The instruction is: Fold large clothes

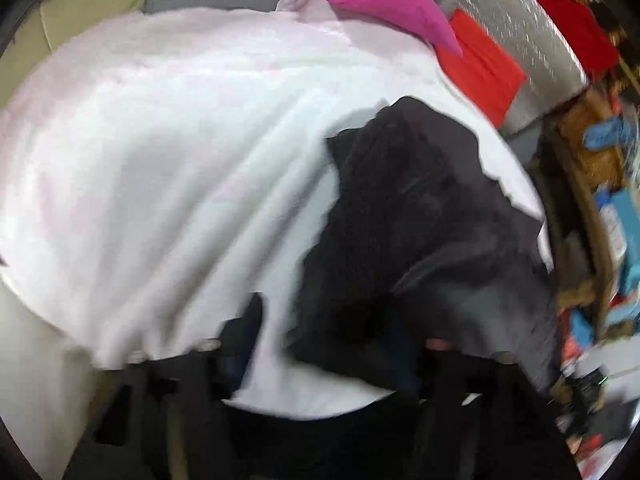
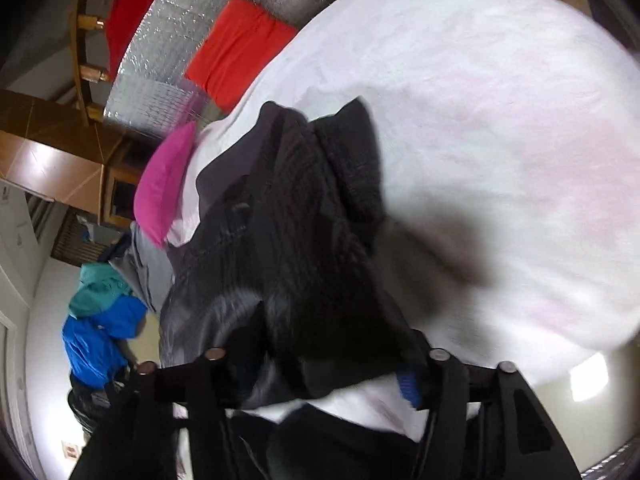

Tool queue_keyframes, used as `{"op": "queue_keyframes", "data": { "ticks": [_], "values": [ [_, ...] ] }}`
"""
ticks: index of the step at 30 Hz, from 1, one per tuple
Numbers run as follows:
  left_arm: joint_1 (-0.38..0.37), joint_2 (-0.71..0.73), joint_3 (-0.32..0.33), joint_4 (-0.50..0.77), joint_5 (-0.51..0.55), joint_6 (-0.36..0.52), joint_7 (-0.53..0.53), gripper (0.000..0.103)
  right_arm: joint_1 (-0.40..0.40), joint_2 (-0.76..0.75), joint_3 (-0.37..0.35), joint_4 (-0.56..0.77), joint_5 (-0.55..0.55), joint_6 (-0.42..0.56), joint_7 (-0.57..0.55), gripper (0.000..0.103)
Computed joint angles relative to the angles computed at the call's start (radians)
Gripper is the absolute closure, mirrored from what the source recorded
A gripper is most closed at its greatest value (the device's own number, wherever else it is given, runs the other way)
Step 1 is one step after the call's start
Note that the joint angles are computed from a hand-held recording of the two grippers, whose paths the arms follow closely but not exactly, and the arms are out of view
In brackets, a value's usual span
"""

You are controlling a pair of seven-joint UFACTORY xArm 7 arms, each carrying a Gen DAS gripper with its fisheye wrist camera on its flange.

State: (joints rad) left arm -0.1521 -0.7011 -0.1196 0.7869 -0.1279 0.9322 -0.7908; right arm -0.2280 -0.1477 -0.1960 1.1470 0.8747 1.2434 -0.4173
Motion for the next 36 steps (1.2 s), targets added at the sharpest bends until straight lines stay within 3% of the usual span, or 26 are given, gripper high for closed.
{"op": "queue_keyframes", "data": {
  "ticks": [4, 8, 12, 15, 16, 17, 18, 19, 20, 24, 27, 30, 32, 33, 36],
  "values": [
    [0.049, -0.055, 0.016, 0.055, 0.084, 0.124, 0.043, 0.032, -0.026, 0.016, -0.028, 0.064, 0.009, -0.033, -0.025, 0.023],
    [0.071, 0.047, 0.054, 0.138, 0.105, 0.065, 0.127, 0.023, -0.034, 0.164, 0.006, 0.247, 0.058, 0.034, 0.007, 0.021],
    [0.019, 0.217, 0.133, 0.204, -0.038, -0.010, 0.262, 0.023, -0.023, 0.332, 0.098, 0.412, -0.019, 0.006, 0.067, 0.021],
    [0.013, 0.350, 0.133, 0.268, -0.112, -0.012, 0.305, 0.024, -0.012, 0.420, 0.145, 0.501, -0.111, 0.001, 0.151, 0.020],
    [0.010, 0.376, 0.131, 0.279, -0.133, -0.012, 0.325, 0.024, -0.011, 0.421, 0.161, 0.507, -0.130, -0.010, 0.145, 0.024],
    [0.008, 0.400, 0.128, 0.286, -0.156, -0.027, 0.341, 0.025, -0.010, 0.409, 0.174, 0.499, -0.144, -0.029, 0.123, 0.049],
    [0.008, 0.410, 0.119, 0.288, -0.168, -0.047, 0.350, 0.037, -0.004, 0.383, 0.184, 0.480, -0.163, -0.063, 0.081, 0.062],
    [0.003, 0.427, 0.111, 0.299, -0.171, -0.067, 0.371, 0.043, 0.001, 0.365, 0.187, 0.469, -0.186, -0.085, 0.059, 0.071],
    [0.011, 0.452, 0.090, 0.330, -0.132, -0.054, 0.362, 0.047, 0.005, 0.333, 0.187, 0.442, -0.193, -0.126, 0.040, 0.076],
    [0.013, 0.507, 0.018, 0.398, 0.053, -0.019, 0.308, 0.046, -0.011, 0.229, 0.161, 0.317, -0.064, -0.223, -0.012, 0.076],
    [0.000, 0.521, -0.020, 0.415, 0.189, -0.006, 0.250, 0.042, 0.033, 0.238, 0.129, 0.244, -0.118, -0.267, 0.044, 0.074],
    [-0.009, 0.492, -0.053, 0.425, 0.321, 0.055, 0.166, 0.042, 0.008, 0.227, 0.140, 0.216, -0.054, -0.269, 0.037, 0.066],
    [-0.016, 0.431, -0.095, 0.403, 0.457, 0.065, 0.105, 0.042, -0.004, 0.233, 0.128, 0.257, -0.044, -0.207, 0.074, 0.033],
    [-0.015, 0.400, -0.123, 0.395, 0.532, 0.068, 0.077, 0.041, -0.009, 0.222, 0.123, 0.261, -0.042, -0.203, 0.085, 0.030],
    [-0.011, 0.337, -0.216, 0.414, 0.721, 0.142, 0.009, 0.034, 0.006, 0.140, 0.120, 0.207, -0.051, -0.320, 0.062, 0.030]
  ]
}}
